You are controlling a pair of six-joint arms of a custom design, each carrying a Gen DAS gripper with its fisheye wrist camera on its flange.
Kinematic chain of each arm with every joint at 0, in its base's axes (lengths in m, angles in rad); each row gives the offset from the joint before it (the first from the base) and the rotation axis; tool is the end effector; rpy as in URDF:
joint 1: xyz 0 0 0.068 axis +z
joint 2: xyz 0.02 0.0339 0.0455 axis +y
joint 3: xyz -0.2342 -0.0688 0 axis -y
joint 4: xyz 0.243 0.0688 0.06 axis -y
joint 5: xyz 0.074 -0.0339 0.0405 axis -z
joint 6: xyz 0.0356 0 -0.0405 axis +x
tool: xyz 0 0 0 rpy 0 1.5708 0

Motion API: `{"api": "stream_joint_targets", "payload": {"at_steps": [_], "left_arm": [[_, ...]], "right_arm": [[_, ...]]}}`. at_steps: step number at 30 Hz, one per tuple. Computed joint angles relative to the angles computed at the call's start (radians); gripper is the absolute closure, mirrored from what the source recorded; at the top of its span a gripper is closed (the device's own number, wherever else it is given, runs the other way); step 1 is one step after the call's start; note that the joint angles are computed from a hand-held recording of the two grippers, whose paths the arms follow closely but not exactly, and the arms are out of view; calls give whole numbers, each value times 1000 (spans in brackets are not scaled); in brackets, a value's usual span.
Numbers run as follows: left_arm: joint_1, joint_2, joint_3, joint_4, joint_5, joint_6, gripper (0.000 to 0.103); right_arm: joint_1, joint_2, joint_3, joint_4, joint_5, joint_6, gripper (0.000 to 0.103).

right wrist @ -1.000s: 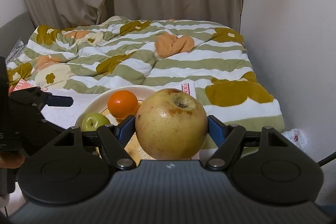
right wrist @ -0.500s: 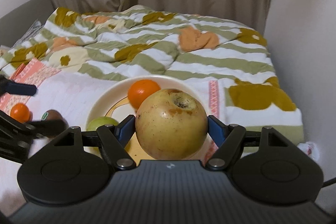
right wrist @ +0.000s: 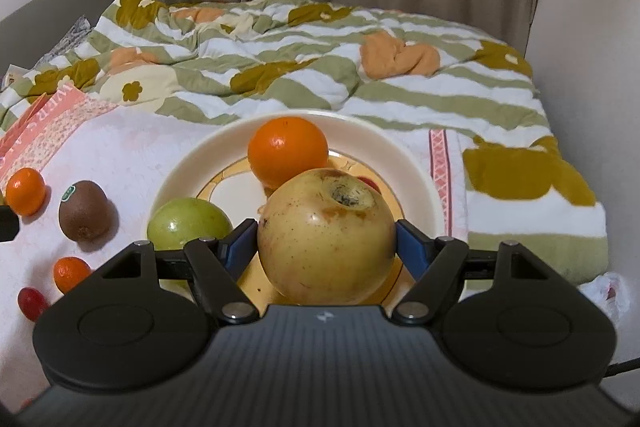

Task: Organize fruits
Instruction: 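Release the green apple with the left tool while the right tool sets the pear in the bowl, then withdraw both tools from the bowl toward the fruits left on the cloth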

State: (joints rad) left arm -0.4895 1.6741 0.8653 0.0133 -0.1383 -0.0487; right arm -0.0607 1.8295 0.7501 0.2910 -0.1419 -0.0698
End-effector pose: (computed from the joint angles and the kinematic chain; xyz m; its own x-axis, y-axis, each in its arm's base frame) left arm 0.2951 -0.1517 0.1340 -0.6481 0.2907 -0.7039 0.3494 0.9348 0.0643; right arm 0.3242 -0.0147 0.0765 -0.7034 -0.0264 -0.7103 -0.0887 0.9948 0.0509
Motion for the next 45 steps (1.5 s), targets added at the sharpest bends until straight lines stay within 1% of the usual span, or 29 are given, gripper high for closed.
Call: {"api": "stream_joint_targets", "payload": {"at_steps": [2, 3, 5, 7, 13, 16, 20, 24, 27, 31, 34, 37, 41, 43, 45], "left_arm": [[-5, -15, -15, 0, -9, -8, 0], [-7, -24, -26, 2, -13, -11, 0], [-14, -46, -47, 1, -29, -19, 0], [-21, -69, -65, -3, -44, -25, 0], [-51, -160, -123, -17, -93, -57, 0], [-72, -227, -161, -26, -123, -70, 0], [-105, -331, -216, -46, -173, -91, 0], [-137, -448, -274, -91, -224, -113, 0], [-149, -525, -302, -142, -245, -119, 0], [-145, -629, -338, -203, -256, -87, 0], [-117, -703, -370, -225, -237, -35, 0], [-60, -766, -403, -228, -172, 20, 0], [49, -831, -438, -226, -42, 103, 0], [123, -861, -452, -234, 44, 151, 0], [210, -873, -451, -252, 138, 196, 0]], "right_arm": [[-5, 15, 12, -15, -3, 12, 13], [-5, 16, 7, -6, -1, 17, 9], [-14, -19, -47, 71, -19, 31, 0], [-22, -62, -101, 144, -25, 41, 0], [-43, -169, -147, 101, -44, 22, 0], [-48, -258, -189, 77, -43, 12, 0], [-37, -415, -247, 8, -29, -29, 0], [-25, -571, -290, -89, -29, -57, 0], [-17, -691, -317, -176, -38, -51, 0], [16, -854, -343, -303, -12, -18, 0], [60, -966, -357, -396, 30, 27, 0], [136, -1070, -364, -494, 115, 85, 0], [289, -1177, -370, -616, 284, 213, 0], [406, -1208, -365, -678, 410, 305, 0], [545, -1192, -348, -733, 553, 425, 0]]}}
